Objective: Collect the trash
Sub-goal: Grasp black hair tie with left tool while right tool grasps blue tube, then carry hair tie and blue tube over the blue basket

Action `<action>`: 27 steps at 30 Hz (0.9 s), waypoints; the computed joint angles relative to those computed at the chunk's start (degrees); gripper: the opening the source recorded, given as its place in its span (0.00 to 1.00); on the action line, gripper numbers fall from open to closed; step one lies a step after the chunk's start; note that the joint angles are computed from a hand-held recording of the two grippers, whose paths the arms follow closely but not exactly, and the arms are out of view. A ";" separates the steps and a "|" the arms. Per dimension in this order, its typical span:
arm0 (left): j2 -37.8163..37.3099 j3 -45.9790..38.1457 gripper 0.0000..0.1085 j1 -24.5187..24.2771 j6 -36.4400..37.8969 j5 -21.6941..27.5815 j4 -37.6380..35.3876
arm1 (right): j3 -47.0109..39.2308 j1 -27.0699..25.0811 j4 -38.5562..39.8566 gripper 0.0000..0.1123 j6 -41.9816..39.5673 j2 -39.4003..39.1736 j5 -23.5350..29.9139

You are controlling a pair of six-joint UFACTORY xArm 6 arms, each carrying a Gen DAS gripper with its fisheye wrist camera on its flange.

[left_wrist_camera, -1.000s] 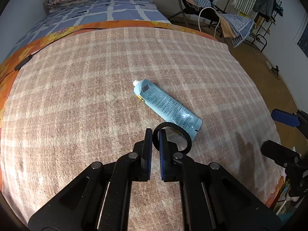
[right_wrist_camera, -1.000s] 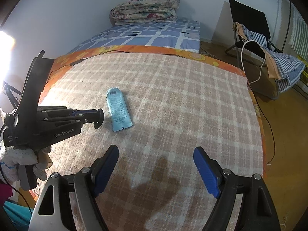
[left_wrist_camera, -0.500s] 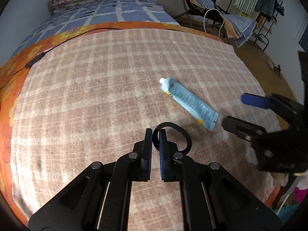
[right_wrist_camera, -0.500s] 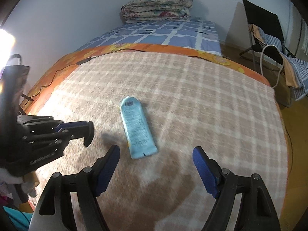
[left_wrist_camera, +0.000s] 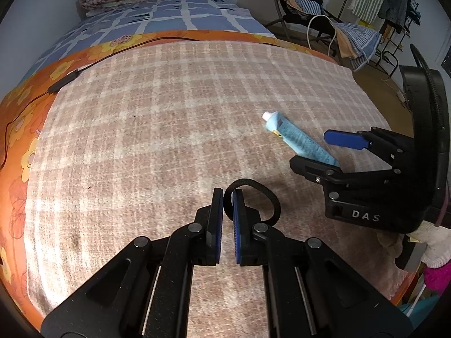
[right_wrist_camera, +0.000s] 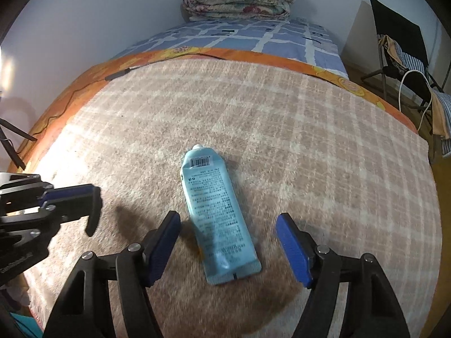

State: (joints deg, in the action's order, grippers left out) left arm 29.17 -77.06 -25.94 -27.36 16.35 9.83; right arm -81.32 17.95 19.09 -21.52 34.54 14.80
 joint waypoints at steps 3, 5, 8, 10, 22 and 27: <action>-0.43 0.75 0.04 0.37 -0.30 -0.31 0.47 | -0.96 0.16 -1.50 0.58 0.64 0.62 -0.11; -0.79 1.26 0.04 0.49 -0.75 -0.47 0.88 | -1.38 0.27 -2.33 0.42 1.16 0.79 0.01; -1.61 2.28 0.04 0.63 -1.33 -0.73 1.46 | -1.79 0.55 -3.46 0.33 1.93 0.77 0.50; -2.29 3.11 0.04 0.73 -2.26 -1.03 2.51 | -1.14 0.72 -2.87 0.32 1.17 0.31 0.19; -9.68 10.41 0.04 0.15 -6.40 -2.40 5.66 | 10.99 2.61 1.27 0.32 -4.16 -10.88 -4.15; -15.56 15.73 0.04 -0.88 -9.04 -2.03 7.84 | 18.28 3.52 4.06 0.32 -6.87 -18.53 -4.92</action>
